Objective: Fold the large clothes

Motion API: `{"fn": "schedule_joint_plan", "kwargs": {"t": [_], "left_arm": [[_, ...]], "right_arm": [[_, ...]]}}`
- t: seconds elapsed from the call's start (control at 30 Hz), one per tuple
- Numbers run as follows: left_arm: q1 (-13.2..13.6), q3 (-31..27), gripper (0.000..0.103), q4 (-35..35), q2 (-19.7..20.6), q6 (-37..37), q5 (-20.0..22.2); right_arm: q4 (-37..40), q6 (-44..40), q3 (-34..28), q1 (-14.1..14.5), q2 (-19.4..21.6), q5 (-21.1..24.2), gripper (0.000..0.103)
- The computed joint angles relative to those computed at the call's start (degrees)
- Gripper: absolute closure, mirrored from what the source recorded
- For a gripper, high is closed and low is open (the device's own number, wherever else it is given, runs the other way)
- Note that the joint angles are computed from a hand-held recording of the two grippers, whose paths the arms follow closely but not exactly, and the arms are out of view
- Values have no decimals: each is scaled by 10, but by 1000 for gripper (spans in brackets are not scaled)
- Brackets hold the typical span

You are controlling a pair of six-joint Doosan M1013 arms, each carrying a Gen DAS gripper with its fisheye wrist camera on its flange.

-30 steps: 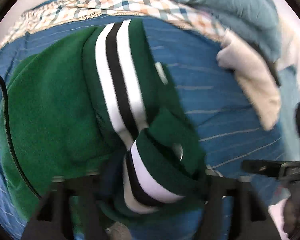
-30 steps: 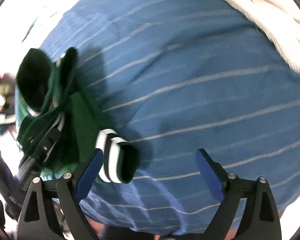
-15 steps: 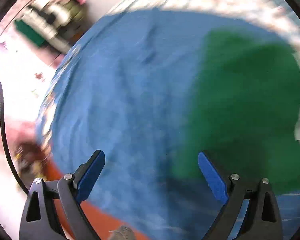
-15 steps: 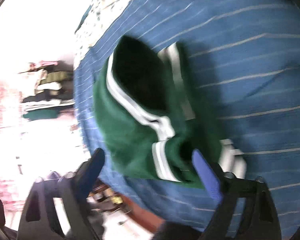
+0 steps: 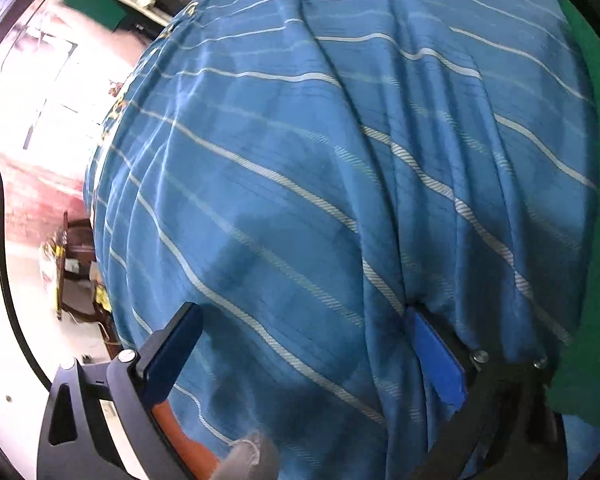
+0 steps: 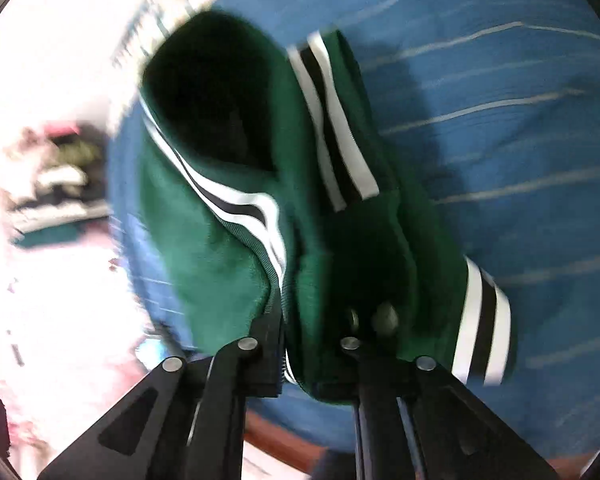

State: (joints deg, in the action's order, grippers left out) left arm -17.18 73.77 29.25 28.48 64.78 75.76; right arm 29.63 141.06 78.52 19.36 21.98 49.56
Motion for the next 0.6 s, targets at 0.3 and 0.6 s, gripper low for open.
{"fn": "schedule_joint_plan", "kwargs": {"t": [0.3, 0.6], "left_arm": [[35, -61, 0, -93, 17, -13, 58], [9, -132, 0, -53, 8, 16, -5]], "right_arm": [[45, 11, 6, -17, 26, 133, 77], [-117, 41, -47, -21, -4, 32, 28]]}}
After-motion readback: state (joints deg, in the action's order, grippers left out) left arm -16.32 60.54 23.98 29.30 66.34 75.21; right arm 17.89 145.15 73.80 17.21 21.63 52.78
